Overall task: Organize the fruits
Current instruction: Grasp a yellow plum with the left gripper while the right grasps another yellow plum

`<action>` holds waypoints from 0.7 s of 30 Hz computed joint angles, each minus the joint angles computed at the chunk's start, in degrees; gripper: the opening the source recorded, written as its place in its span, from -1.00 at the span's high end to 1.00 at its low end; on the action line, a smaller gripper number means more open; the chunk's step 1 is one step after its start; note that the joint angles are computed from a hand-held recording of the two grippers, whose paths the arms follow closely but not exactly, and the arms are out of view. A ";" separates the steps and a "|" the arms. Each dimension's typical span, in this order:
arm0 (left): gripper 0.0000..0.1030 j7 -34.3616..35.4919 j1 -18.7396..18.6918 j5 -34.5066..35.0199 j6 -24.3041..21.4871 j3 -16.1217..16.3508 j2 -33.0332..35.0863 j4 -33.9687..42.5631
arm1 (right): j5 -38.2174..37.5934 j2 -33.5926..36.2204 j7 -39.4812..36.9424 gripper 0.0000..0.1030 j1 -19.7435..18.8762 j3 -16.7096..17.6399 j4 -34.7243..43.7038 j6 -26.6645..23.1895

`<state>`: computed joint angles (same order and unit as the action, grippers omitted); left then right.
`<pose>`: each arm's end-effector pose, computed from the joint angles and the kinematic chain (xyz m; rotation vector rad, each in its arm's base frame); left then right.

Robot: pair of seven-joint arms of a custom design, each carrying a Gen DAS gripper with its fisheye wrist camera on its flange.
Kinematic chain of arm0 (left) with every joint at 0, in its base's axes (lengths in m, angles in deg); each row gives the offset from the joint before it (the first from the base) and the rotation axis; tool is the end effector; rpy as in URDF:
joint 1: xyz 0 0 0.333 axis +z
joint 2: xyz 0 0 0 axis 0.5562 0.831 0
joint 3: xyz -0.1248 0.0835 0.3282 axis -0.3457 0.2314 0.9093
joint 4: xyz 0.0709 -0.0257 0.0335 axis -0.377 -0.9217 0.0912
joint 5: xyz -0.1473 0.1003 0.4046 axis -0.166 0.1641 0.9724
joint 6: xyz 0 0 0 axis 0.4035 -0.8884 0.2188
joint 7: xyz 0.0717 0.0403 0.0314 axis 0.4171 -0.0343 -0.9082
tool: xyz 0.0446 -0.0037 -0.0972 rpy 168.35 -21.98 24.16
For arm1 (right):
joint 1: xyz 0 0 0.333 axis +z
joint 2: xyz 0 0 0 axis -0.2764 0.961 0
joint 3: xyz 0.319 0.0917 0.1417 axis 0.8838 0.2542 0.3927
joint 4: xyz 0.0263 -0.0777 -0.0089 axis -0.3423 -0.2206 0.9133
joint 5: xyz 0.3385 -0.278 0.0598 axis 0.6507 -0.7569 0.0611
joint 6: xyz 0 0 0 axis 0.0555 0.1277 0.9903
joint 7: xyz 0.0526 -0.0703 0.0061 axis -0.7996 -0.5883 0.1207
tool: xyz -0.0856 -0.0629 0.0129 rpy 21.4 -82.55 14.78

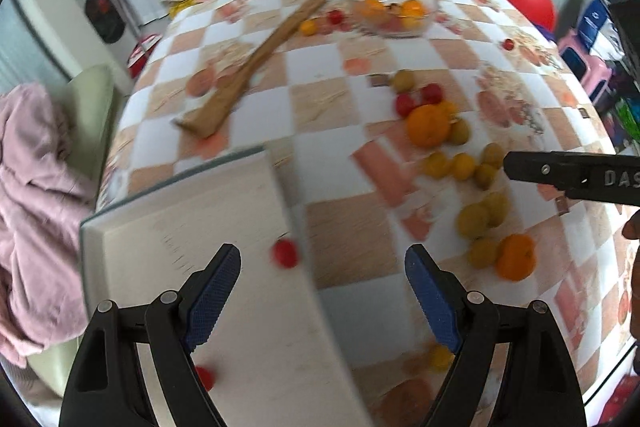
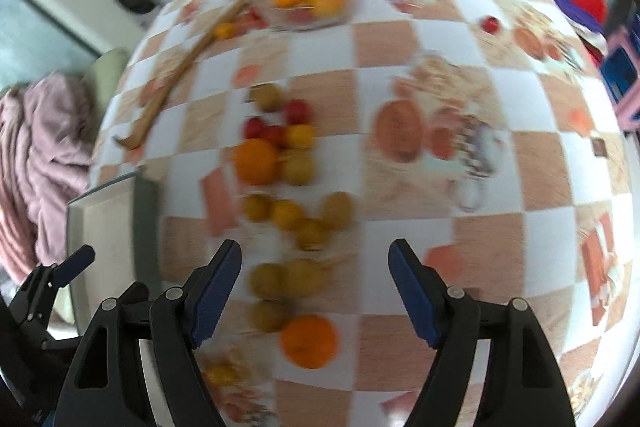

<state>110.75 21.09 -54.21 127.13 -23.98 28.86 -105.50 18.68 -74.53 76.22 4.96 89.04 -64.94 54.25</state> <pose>0.5905 -0.2595 0.4667 -1.1242 2.6667 -0.5188 0.4974 0.2522 0.4554 -1.3215 2.5012 -0.2252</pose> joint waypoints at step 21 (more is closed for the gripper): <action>-0.65 -11.35 -7.13 3.40 -4.14 1.34 19.85 24.47 | 5.10 2.74 -4.16 -0.32 -1.99 -1.68 -2.31 7.65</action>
<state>99.40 13.96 -50.81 122.99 -22.64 48.71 -81.03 23.79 -71.79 72.05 2.98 87.36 -67.25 61.91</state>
